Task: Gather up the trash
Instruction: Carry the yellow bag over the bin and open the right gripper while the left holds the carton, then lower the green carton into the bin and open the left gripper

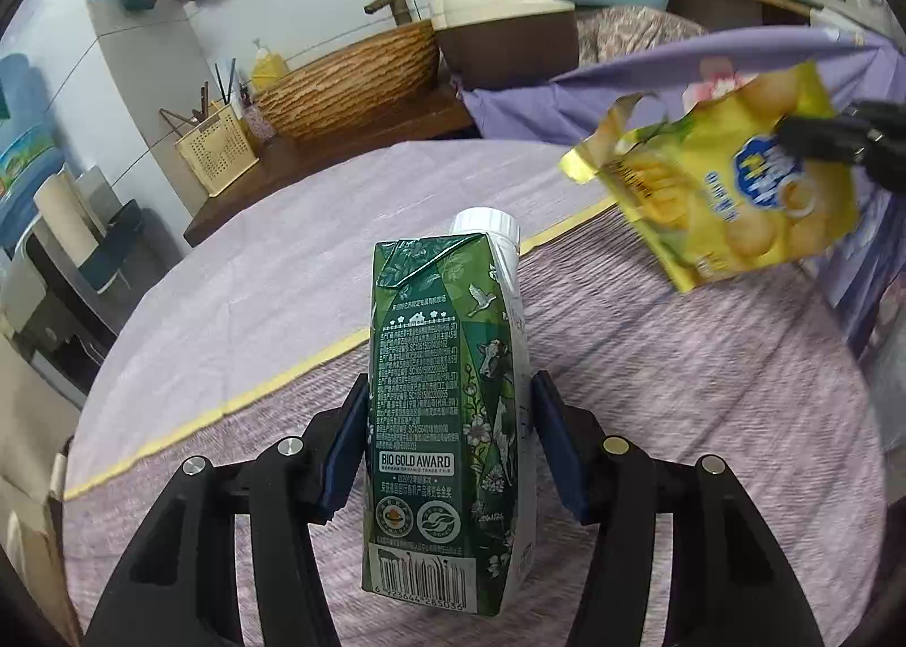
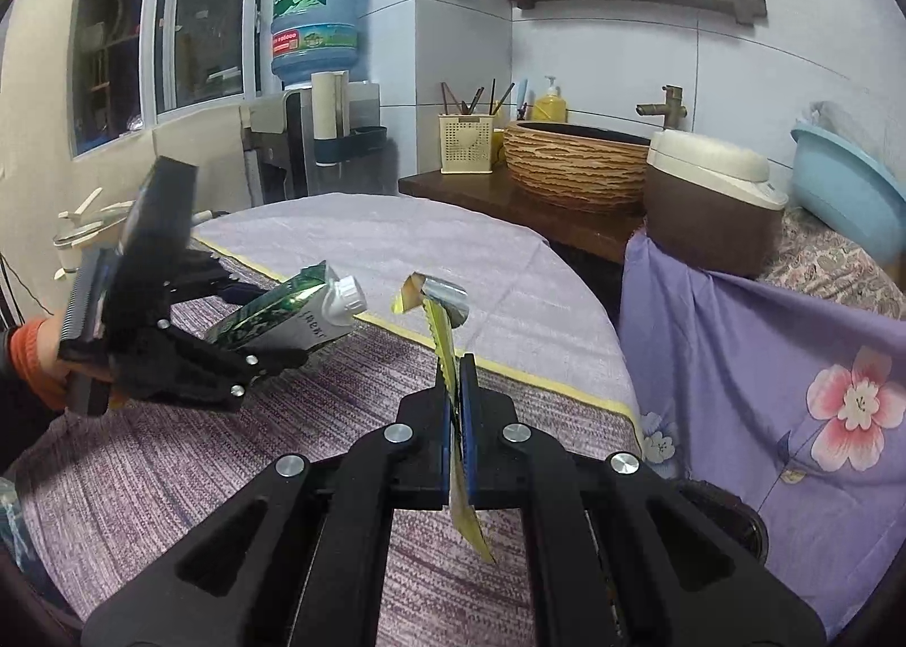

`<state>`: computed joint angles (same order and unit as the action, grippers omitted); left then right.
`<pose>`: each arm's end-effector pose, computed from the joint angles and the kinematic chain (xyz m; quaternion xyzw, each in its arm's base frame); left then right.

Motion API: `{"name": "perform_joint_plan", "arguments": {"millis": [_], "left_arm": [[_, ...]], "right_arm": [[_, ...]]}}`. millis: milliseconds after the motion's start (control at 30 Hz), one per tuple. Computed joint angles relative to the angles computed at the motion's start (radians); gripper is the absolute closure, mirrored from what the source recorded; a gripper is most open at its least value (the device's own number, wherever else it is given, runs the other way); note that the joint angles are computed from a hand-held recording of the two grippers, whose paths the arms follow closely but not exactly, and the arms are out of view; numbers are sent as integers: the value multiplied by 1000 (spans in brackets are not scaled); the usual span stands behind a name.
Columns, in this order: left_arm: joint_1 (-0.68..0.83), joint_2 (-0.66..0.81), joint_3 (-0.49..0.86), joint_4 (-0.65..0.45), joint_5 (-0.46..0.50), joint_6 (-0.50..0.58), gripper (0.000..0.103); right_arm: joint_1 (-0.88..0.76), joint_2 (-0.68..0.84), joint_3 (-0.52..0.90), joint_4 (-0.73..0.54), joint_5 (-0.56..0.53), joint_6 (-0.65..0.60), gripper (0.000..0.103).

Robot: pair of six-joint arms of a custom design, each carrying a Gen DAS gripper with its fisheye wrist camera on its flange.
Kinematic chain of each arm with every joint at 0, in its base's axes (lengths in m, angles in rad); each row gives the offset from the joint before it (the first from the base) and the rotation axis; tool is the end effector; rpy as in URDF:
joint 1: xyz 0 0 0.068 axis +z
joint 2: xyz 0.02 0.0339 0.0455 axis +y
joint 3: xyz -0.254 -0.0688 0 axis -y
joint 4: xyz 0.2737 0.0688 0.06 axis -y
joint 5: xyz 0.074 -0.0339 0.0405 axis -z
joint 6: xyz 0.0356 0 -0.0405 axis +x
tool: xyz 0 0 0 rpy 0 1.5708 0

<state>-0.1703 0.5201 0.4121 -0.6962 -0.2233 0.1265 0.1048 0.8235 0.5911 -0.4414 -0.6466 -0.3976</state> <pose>0.1527 -0.0183 0.1916 0.0951 0.9177 0.0952 0.3738 0.2042 0.0430 0.2313 -0.3458 0.7934 0.2232 0.4485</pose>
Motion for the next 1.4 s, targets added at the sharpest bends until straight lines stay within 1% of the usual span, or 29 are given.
{"name": "perform_joint_plan", "arguments": {"millis": [33,67,167,233,300,367,433,500,633,667,767,800,867,933,967,1067,1100,1133,1167,1200,1267,1300,1400], "left_arm": [[-29,-30,-3,-21,-17,-29,47],[-84,-75,-4,-55,-51,-87,47],[-194,-162,-3,-123,-117,-217,47],[-298,-223,-2,-167,-174,-325,47],[-475,-220,6,-203,-309,-454,47],[-644,-174,18,-223,-431,-592,47],[-754,-138,27,-229,-489,-698,47],[-843,-84,42,-205,-525,-785,47],[-959,55,73,-98,-578,-850,47],[-966,101,82,-45,-570,-835,47],[-991,197,103,53,-562,-828,47],[-984,233,108,111,-538,-808,47],[-978,291,118,182,-518,-788,47],[-978,341,129,223,-508,-780,47],[-971,376,135,260,-493,-770,47],[-970,448,148,317,-471,-772,47],[-967,469,153,328,-466,-772,47],[-968,487,157,337,-463,-777,47],[-959,516,161,361,-446,-775,47],[-962,540,165,374,-440,-782,47],[-961,583,177,397,-426,-788,47],[-959,614,188,410,-415,-790,47],[-943,705,225,462,-372,-777,47]], "right_arm": [[-13,-9,-4,-10,-10,-5,99],[-33,-27,-11,-27,-24,-13,99],[-102,-80,-30,-70,-71,-39,99],[-153,-91,-29,-95,-108,-60,99],[-230,-88,-20,-134,-152,-99,99],[-300,-76,-11,-166,-186,-143,99],[-374,-53,0,-193,-219,-191,99],[-456,-13,19,-222,-250,-246,99],[-598,90,55,-224,-280,-331,99],[-620,115,63,-215,-281,-338,99],[-682,220,88,-165,-265,-349,99],[-692,261,92,-136,-247,-346,99],[-695,339,93,-81,-208,-343,99],[-690,421,86,-19,-171,-337,99],[-679,471,79,33,-142,-327,99],[-645,623,63,192,-51,-275,99],[-644,666,70,211,-40,-269,98],[-642,733,91,225,-31,-257,96],[-641,775,104,235,-20,-244,81],[-641,813,116,249,-6,-224,52],[-659,839,110,295,2,-184,17],[-675,835,98,317,-11,-176,17],[-710,826,110,300,-17,-192,17]]}}
